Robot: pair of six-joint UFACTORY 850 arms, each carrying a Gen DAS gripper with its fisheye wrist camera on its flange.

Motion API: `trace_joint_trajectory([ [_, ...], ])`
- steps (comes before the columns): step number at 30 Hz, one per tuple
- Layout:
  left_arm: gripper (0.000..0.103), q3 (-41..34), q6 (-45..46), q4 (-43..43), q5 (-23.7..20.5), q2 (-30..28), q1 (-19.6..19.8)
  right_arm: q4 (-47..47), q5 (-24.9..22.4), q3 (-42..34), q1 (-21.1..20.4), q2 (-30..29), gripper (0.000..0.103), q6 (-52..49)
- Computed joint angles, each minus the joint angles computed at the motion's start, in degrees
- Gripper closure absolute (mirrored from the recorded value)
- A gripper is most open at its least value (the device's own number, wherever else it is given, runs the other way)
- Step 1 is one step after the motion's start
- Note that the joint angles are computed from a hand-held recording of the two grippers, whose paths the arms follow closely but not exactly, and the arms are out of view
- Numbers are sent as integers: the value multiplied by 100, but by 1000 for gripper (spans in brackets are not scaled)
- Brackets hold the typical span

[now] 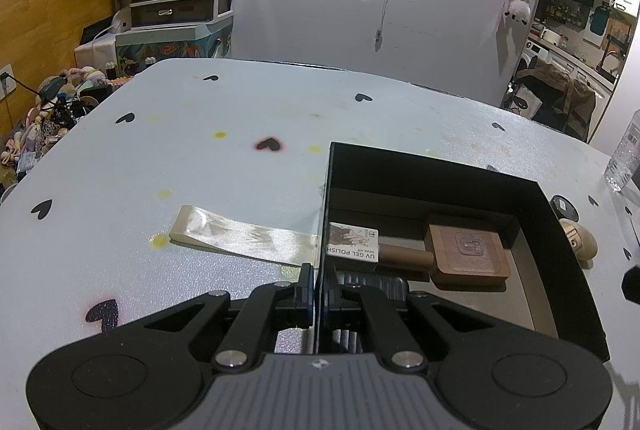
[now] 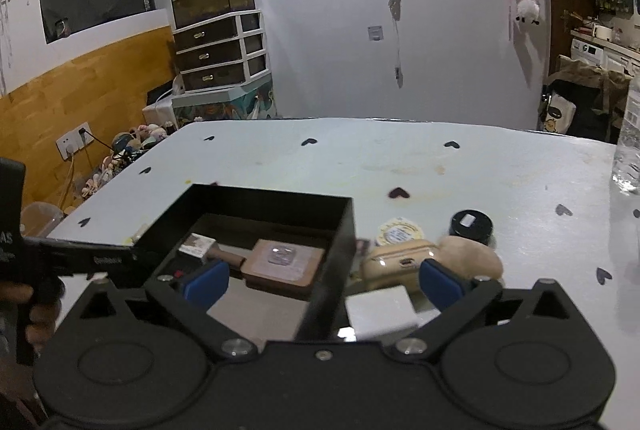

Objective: Organize rigid objects
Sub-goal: 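Withdraw the right tool from the black box toward the white charger, then grasp the white square charger with the right gripper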

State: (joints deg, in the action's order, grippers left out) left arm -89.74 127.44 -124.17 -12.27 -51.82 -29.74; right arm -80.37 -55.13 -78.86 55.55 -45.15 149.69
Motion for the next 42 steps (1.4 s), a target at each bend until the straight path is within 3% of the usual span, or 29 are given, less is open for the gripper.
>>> trace_joint_trajectory([
  [7, 100, 22, 83, -85, -3, 20, -15, 272, 101, 444, -36, 116, 14, 241],
  [15, 100, 62, 201, -173, -26, 48, -19, -344, 610, 798, -232, 112, 28, 570],
  [25, 100, 57, 106, -57, -51, 42, -5, -1249, 1194, 823, -466, 14, 33, 1157],
  [27, 100, 56, 131, -76, -48, 40, -5, -1066, 1202, 786, -471, 1, 48, 1046],
  [29, 100, 58, 128, -66, -54, 40, -2, -1144, 1241, 864, -467, 51, 50, 1299],
  [35, 100, 60, 160, -99, -50, 41, -5, -1, 1074, 924, -361, 189, 51, 885],
  [42, 100, 50, 189, -102, -31, 38, -11, 367, 982, 875, -341, 184, 49, 542],
])
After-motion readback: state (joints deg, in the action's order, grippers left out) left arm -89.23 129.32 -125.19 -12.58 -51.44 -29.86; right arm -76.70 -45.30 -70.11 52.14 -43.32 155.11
